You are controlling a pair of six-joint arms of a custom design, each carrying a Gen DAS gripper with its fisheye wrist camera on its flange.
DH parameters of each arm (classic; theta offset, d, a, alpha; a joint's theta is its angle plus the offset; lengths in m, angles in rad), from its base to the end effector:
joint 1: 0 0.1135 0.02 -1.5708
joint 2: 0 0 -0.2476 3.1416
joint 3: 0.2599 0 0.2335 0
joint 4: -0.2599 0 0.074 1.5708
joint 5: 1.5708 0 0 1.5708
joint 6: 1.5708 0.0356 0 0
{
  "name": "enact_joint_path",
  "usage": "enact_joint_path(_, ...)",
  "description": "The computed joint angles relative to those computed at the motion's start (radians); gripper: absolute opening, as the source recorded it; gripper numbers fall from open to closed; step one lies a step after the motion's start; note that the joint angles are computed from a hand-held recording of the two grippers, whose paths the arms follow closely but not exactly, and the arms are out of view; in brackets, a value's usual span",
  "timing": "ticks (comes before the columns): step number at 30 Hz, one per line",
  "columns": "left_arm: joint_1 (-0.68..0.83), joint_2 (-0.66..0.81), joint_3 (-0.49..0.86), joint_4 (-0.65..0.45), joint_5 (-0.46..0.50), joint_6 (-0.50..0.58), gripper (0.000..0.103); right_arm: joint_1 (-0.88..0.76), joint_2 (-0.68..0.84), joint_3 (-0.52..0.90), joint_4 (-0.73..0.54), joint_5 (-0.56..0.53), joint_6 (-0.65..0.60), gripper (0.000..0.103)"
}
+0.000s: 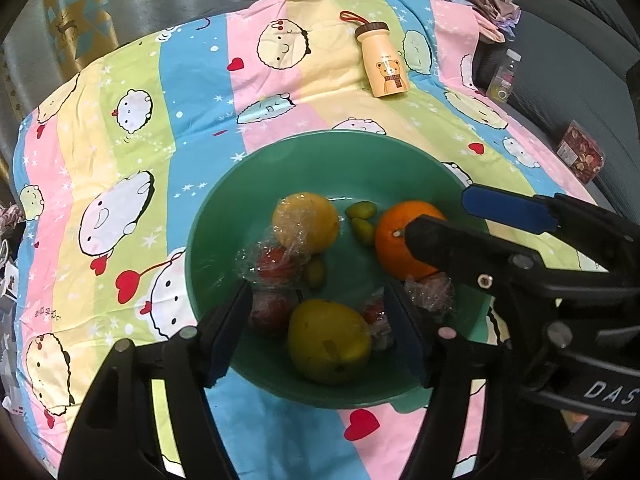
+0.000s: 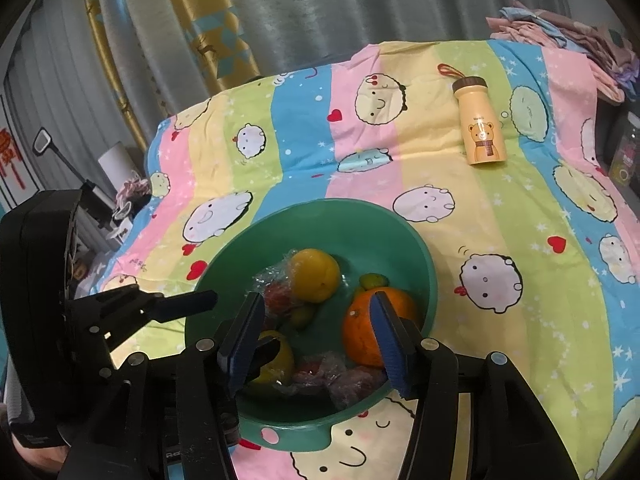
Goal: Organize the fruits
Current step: 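Withdraw both open grippers up and away from the basin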
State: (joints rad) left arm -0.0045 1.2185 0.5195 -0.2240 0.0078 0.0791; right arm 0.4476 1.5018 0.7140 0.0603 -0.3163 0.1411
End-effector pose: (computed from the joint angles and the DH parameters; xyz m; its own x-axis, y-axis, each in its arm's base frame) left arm 0.2120 -0.0012 0.1592 -0.7942 0.0826 -0.6020 0.0722 0.9965 0.0415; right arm 0.2523 0.1334 0.1712 -0.6808 -0.1786 -0.7103 -0.5303 0.7892 0.3098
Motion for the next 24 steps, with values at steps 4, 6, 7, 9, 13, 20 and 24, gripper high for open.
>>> enact_joint_path(4, 0.000, -0.009, -0.001, -0.007, -0.008, -0.005, 0.076, 0.000, -0.008, -0.001, -0.007, 0.015, 0.002, 0.058)
enact_joint_path(6, -0.001, -0.013, -0.001, -0.009, -0.016, -0.007, 0.078, -0.004, -0.011, -0.002, -0.011, 0.016, 0.001, 0.059)
enact_joint_path(7, -0.001, -0.015, -0.002, -0.010, -0.015, -0.008, 0.078, -0.003, -0.009, 0.001, -0.013, 0.020, 0.002, 0.061)
enact_joint_path(9, 0.003, -0.023, -0.002, -0.015, -0.013, -0.009, 0.079, -0.005, -0.009, 0.002, -0.013, 0.020, 0.004, 0.065)
enact_joint_path(13, 0.011, -0.039, 0.000, -0.026, -0.015, -0.010, 0.082, -0.007, -0.014, 0.000, -0.014, 0.023, 0.001, 0.065)
enact_joint_path(20, 0.016, -0.061, -0.004, -0.043, -0.028, -0.015, 0.085, -0.012, -0.028, 0.000, -0.029, 0.036, -0.003, 0.070)
enact_joint_path(24, 0.020, -0.071, -0.005, -0.050, -0.036, -0.020, 0.090, -0.010, -0.046, -0.005, -0.037, 0.053, -0.001, 0.071)
